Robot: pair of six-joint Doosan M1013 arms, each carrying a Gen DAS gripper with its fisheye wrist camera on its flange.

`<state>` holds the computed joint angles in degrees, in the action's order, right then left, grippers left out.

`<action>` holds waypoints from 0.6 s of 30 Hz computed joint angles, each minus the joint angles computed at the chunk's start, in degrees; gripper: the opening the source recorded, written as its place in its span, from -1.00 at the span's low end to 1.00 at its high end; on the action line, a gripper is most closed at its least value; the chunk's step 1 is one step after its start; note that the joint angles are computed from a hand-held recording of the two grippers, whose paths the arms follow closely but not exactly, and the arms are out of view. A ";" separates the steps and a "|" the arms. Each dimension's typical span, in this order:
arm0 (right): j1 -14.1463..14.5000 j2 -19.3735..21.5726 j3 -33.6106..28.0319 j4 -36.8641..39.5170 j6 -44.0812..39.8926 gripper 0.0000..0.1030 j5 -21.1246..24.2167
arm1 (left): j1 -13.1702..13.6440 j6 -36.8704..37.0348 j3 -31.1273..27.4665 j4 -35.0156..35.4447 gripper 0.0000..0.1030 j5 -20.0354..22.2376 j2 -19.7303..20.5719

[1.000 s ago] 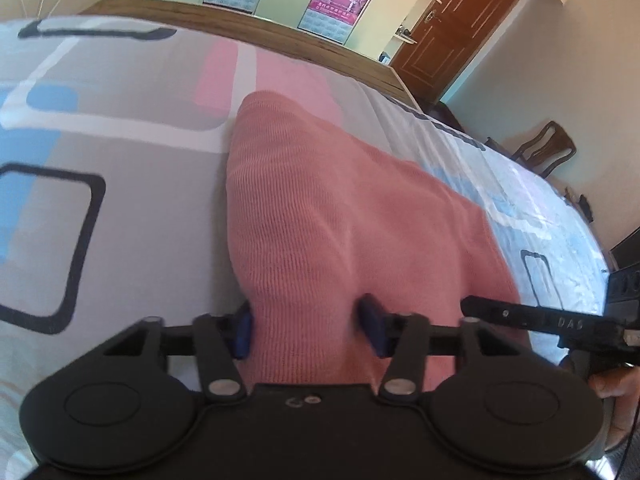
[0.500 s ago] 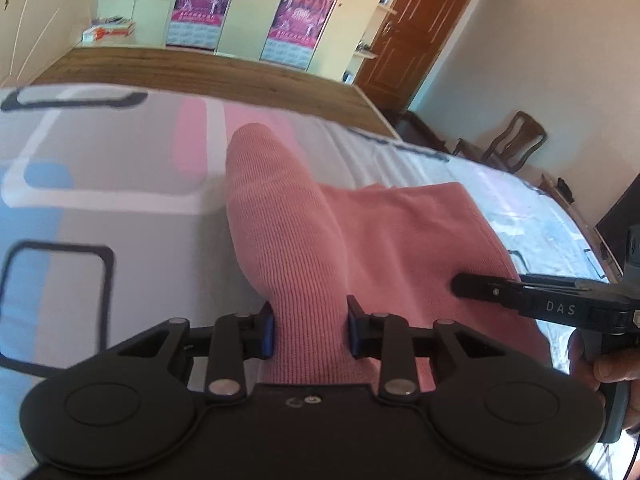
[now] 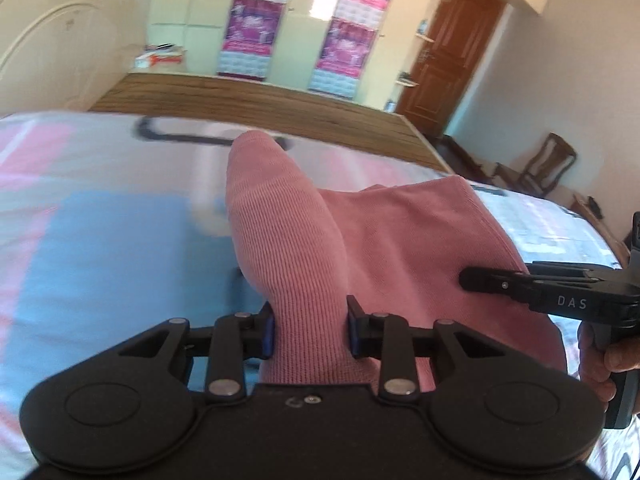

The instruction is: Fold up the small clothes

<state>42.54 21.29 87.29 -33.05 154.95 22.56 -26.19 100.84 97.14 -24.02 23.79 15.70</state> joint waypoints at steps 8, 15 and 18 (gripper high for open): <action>0.65 7.80 -7.82 13.77 -9.78 -0.59 0.97 | 5.32 5.18 2.67 -3.97 -0.27 3.04 0.31; -0.52 8.38 -5.18 19.85 -11.48 -0.59 -0.71 | 6.59 10.52 5.53 -15.47 -0.02 -0.47 1.12; -0.63 8.51 -5.56 21.37 -13.56 -0.57 -0.01 | 6.51 8.34 5.04 -11.64 0.23 -0.08 0.97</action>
